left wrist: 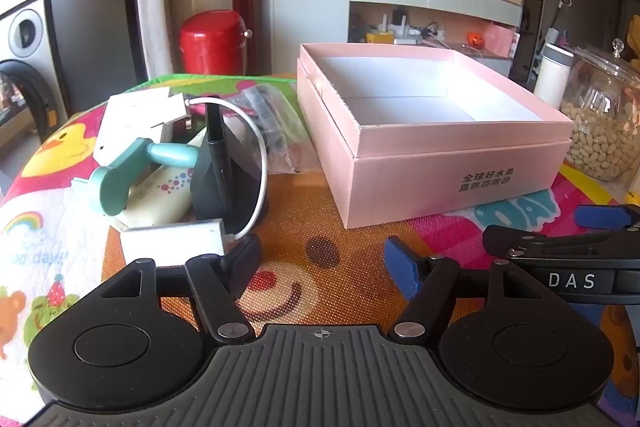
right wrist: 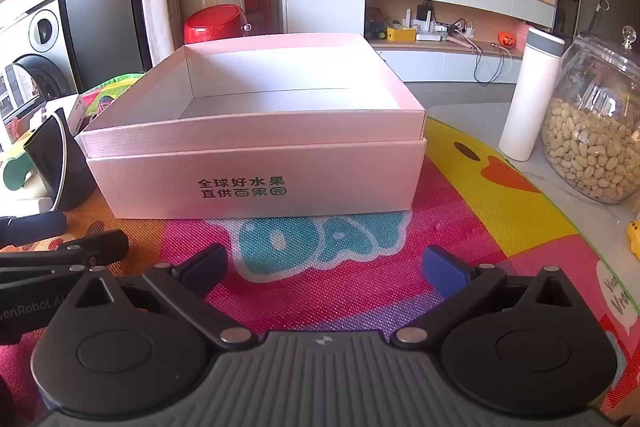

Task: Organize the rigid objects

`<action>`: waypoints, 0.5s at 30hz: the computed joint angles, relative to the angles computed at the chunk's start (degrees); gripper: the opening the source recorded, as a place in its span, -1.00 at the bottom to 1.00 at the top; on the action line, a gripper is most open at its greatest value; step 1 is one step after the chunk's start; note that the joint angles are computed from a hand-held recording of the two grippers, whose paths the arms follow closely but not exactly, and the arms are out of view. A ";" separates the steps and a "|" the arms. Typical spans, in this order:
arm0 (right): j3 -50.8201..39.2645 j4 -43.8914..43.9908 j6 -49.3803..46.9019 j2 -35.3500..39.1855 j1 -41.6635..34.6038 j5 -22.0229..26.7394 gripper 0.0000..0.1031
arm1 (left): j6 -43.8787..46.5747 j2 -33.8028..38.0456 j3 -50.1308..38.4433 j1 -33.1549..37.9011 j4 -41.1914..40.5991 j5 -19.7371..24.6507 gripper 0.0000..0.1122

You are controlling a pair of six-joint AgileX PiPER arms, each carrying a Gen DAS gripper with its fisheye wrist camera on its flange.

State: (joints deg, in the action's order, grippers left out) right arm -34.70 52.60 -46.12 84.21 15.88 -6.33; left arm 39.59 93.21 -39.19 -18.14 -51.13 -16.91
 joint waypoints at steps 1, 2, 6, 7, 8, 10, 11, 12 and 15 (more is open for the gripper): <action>0.06 -1.84 1.92 -0.03 -0.04 -0.01 1.00 | -0.22 -0.01 0.02 -0.04 0.15 -0.08 0.32; 0.06 -1.87 1.92 -0.04 -0.07 0.01 1.00 | -0.25 -0.01 0.04 -0.09 0.11 -0.12 0.32; 0.06 -1.01 0.93 -0.07 -0.12 0.04 1.00 | 1.07 0.02 -0.08 -0.77 -1.84 -0.45 0.33; 0.06 -1.01 0.93 -0.07 -0.12 0.04 1.00 | 0.98 0.07 -0.08 -0.96 -1.88 -0.60 0.33; 0.06 -1.01 0.90 -0.09 -0.15 0.07 1.00 | -0.92 -0.09 -0.05 0.06 0.37 0.34 0.33; 0.09 -0.97 0.85 -0.13 -0.15 0.05 1.00 | -1.25 -0.07 -0.09 0.18 0.77 0.52 0.33; 0.08 -0.52 0.40 -0.10 -0.09 -0.02 1.00 | -1.80 -0.07 -0.09 0.30 1.33 0.65 0.33; 0.05 -0.88 0.76 -0.10 -0.14 0.05 1.00 | -2.35 -0.09 -0.07 0.40 1.89 0.74 0.33; 0.02 -0.14 0.03 -0.08 -0.10 0.04 1.00 | -3.00 0.14 -0.25 1.02 3.10 0.86 0.33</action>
State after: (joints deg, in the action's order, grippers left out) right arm -34.68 52.47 -46.09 84.14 15.78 -6.29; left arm 36.59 93.35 -39.45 -17.12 -48.02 -16.05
